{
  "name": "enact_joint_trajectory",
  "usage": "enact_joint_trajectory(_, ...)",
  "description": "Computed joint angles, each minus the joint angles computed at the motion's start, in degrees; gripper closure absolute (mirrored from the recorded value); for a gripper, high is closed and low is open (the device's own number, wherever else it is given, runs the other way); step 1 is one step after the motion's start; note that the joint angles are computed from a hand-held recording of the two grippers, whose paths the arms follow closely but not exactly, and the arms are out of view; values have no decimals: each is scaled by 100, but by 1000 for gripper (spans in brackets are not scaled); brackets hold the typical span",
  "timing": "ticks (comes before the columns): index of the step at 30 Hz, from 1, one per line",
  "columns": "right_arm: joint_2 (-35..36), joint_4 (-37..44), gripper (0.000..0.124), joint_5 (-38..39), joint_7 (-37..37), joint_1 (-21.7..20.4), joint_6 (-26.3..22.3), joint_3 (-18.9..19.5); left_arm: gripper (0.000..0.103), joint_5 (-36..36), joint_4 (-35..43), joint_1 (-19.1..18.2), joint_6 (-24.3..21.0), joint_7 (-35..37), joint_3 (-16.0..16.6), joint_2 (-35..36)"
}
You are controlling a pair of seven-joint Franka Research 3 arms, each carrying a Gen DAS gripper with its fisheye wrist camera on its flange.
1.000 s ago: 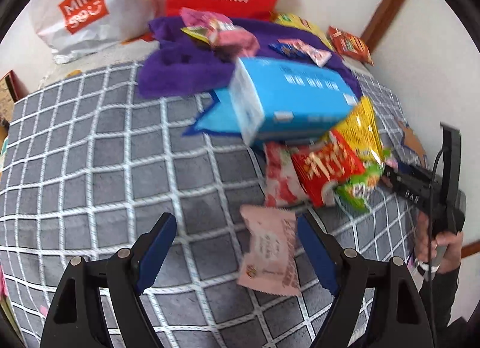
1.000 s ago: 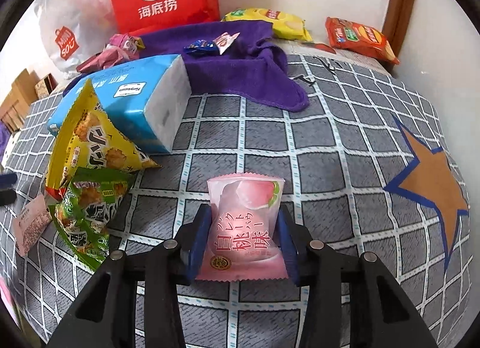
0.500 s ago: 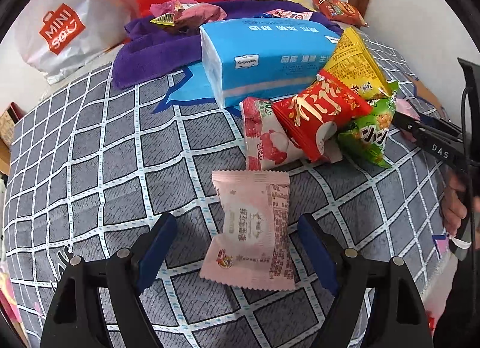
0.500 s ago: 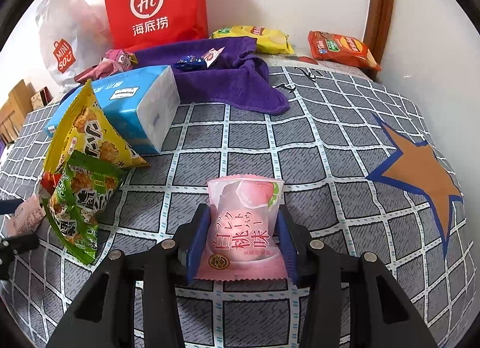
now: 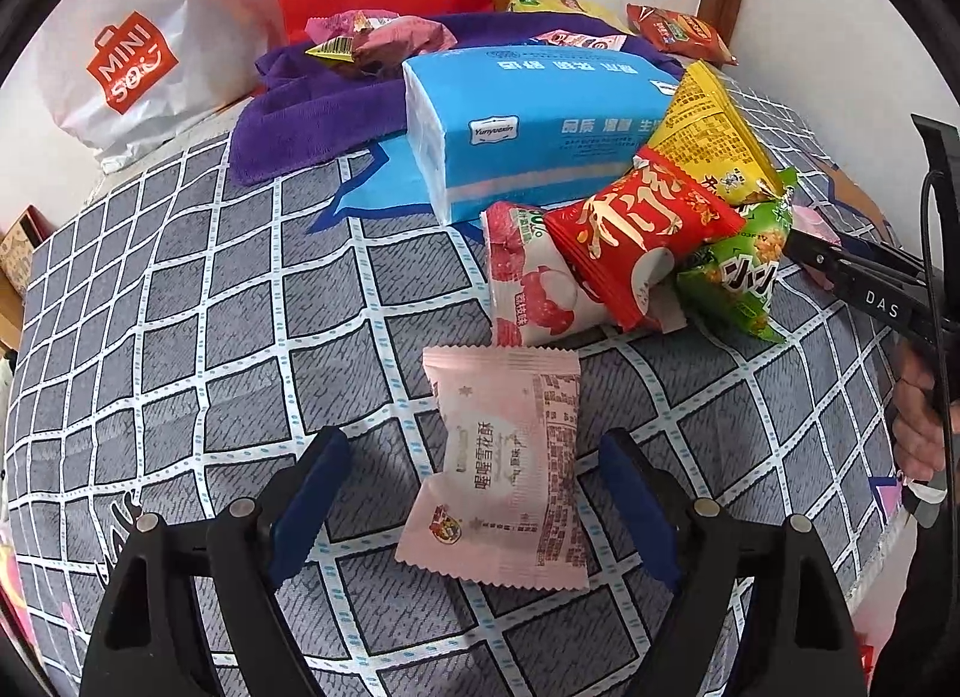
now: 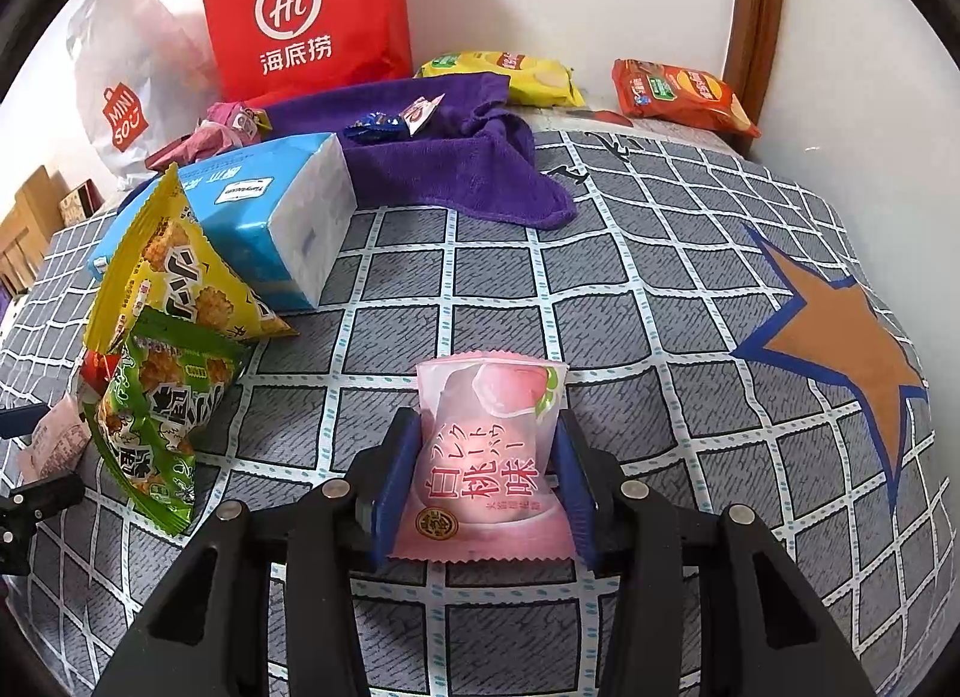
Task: Organize snacks
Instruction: 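Lift the peach candy with the right gripper while the left grasps a pale pink packet, then carry the peach candy and pale pink packet with both grippers over the towel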
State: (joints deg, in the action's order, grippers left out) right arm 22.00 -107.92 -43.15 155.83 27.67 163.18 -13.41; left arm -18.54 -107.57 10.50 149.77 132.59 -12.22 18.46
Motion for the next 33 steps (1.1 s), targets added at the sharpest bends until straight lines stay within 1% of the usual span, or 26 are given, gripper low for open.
enact_joint_trajectory(7,5,26,79,-44,11,21,-69,-1,20,-65,-79,27,82,113,-30,-41)
enact_joint_trajectory(9,0,20,79,-64,16,20,-70,4,24,-118,-126,40,133,175,-47,-71)
enact_joint_trajectory(12,1,32,80,-114,41,37,-120,5,35,-140,-140,44,160,235,-46,-96)
enact_joint_trajectory(14,-4,60,81,-150,85,64,-245,16,58,-223,-174,76,172,374,-75,-139)
enact_joint_trajectory(17,-58,82,82,48,-149,-44,-445,219,64,-163,-190,47,159,443,-29,-198)
enact_joint_trajectory(19,-142,35,82,136,-193,-75,-462,294,65,-189,-118,57,51,488,-10,-191)
enact_joint_trajectory(21,-266,-44,82,122,-181,-77,-426,331,65,-282,49,95,-222,462,8,-159)
enact_joint_trajectory(27,-608,-96,82,-185,-4,-107,-526,478,65,-589,507,186,-765,357,84,-42)
enact_joint_trajectory(29,-650,-3,82,-139,-116,-180,-648,595,65,-623,756,196,-954,242,116,39)
enact_joint_trajectory(33,-618,277,82,55,-410,-319,-766,758,65,-628,1187,197,-1128,94,126,192)
